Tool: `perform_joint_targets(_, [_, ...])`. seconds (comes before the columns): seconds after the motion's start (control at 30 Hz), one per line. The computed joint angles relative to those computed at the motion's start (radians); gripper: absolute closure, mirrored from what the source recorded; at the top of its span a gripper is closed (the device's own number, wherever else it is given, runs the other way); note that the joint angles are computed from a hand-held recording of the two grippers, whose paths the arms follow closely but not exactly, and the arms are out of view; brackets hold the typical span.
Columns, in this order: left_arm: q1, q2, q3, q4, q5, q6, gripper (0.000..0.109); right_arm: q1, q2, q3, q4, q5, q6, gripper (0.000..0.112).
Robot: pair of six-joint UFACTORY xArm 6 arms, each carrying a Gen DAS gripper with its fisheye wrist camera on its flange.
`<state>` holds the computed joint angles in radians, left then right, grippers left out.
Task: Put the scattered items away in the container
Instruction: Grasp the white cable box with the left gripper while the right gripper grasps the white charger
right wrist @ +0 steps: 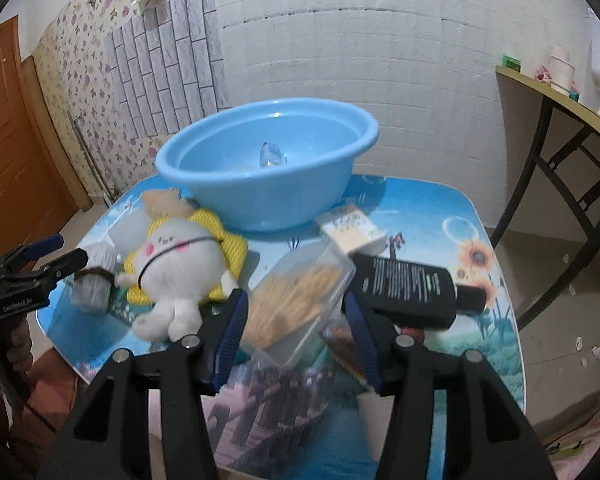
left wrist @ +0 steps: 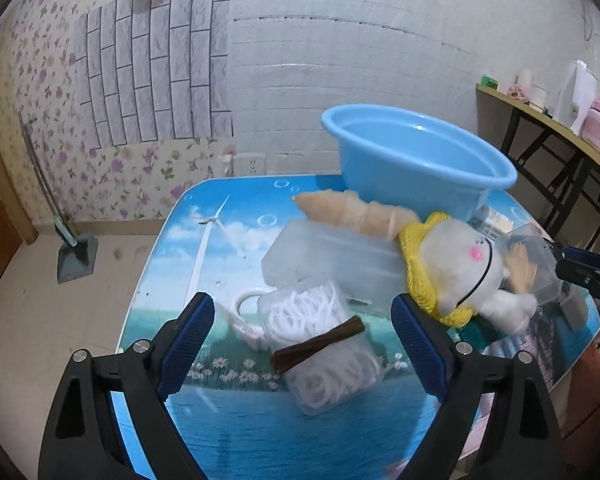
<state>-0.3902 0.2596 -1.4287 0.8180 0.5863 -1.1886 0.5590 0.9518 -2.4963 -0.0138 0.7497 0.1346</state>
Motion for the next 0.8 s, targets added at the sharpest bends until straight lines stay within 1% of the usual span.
perform_joint_targets(0.03, [0.003,-0.001,0.002,-0.003,0.000,0.003,0.018,0.001,-0.044,0.081,-0.001,-0.035,-0.001,0.062])
perform_joint_targets(0.2, [0.012,0.002,0.005,-0.023,0.001,-0.003,0.018,-0.006,-0.148,0.274,-0.028,-0.102,0.040,0.062])
perform_joint_targets(0.33, [0.010,0.001,0.008,-0.036,-0.008,0.016,0.018,-0.009,-0.180,0.323,-0.098,-0.122,0.091,0.062])
perform_joint_targets(0.43, [0.003,0.011,-0.001,-0.054,-0.005,0.041,0.018,-0.013,-0.208,0.362,-0.114,-0.146,0.103,0.062])
perform_joint_targets(0.53, [-0.001,0.026,-0.012,-0.087,0.004,0.074,0.018,-0.019,-0.219,0.375,-0.150,-0.133,0.126,0.062])
perform_joint_targets(0.67, [-0.006,0.040,-0.021,-0.104,0.006,0.101,0.018,-0.026,-0.248,0.430,-0.146,-0.132,0.121,0.062])
perform_joint_targets(0.8, [-0.011,0.056,-0.039,-0.120,0.020,0.130,0.018,-0.033,-0.276,0.483,-0.198,-0.124,0.155,0.062])
